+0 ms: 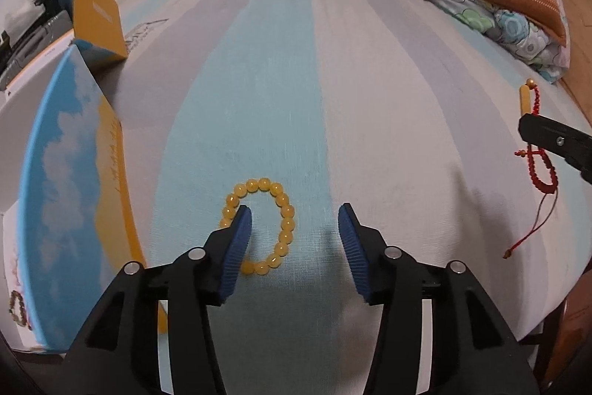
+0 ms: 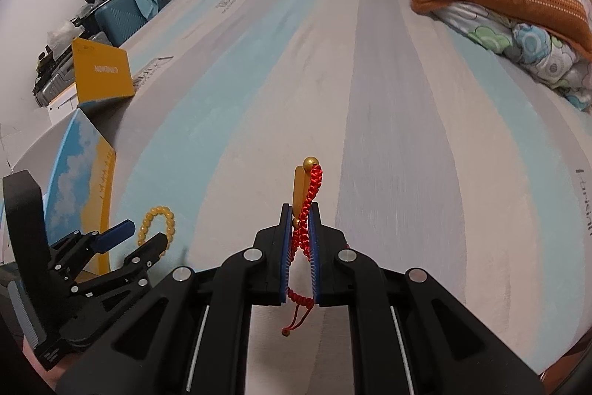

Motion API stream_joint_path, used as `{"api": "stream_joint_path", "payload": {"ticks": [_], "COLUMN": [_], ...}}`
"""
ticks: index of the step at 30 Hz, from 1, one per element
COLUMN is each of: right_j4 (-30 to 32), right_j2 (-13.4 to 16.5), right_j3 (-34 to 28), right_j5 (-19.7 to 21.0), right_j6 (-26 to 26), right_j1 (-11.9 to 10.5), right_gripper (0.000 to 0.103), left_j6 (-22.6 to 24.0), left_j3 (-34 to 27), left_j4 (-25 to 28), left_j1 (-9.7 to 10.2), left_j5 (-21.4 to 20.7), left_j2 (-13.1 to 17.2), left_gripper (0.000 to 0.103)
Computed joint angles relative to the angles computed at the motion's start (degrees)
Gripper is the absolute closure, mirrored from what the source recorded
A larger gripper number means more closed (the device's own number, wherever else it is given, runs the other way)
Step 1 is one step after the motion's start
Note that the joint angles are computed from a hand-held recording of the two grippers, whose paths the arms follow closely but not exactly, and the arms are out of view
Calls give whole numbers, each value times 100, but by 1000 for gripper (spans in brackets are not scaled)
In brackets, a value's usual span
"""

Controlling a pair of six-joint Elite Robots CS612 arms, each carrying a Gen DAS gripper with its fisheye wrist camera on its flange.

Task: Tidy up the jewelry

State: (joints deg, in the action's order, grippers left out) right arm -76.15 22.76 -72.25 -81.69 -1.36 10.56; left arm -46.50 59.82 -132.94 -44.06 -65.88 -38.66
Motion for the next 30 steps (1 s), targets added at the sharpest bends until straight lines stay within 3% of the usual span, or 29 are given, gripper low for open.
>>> {"api": "stream_joint_path", "payload": {"ticks": [14,19,21,30], "right_j4": [11,5,2,-16], "right_j2": [103,101,102,81], "right_j3": [19,23,14,4], "right_j5": [230,220,219,202], "right_j6": [48,52,66,52], "right_j1": [-65,-68,-67,-67], "right_gripper": [95,95,95,95], "left_j6": [20,90,67,30], "left_j3": [-239,-347,-357,-312], "left_j4": [305,456,485,549], "left_j1": [66,73,84,79], "left_j5": [-256,-311,-345,-284], "left_j2": [274,320,322,229], "left_gripper": [54,77,94,94]}}
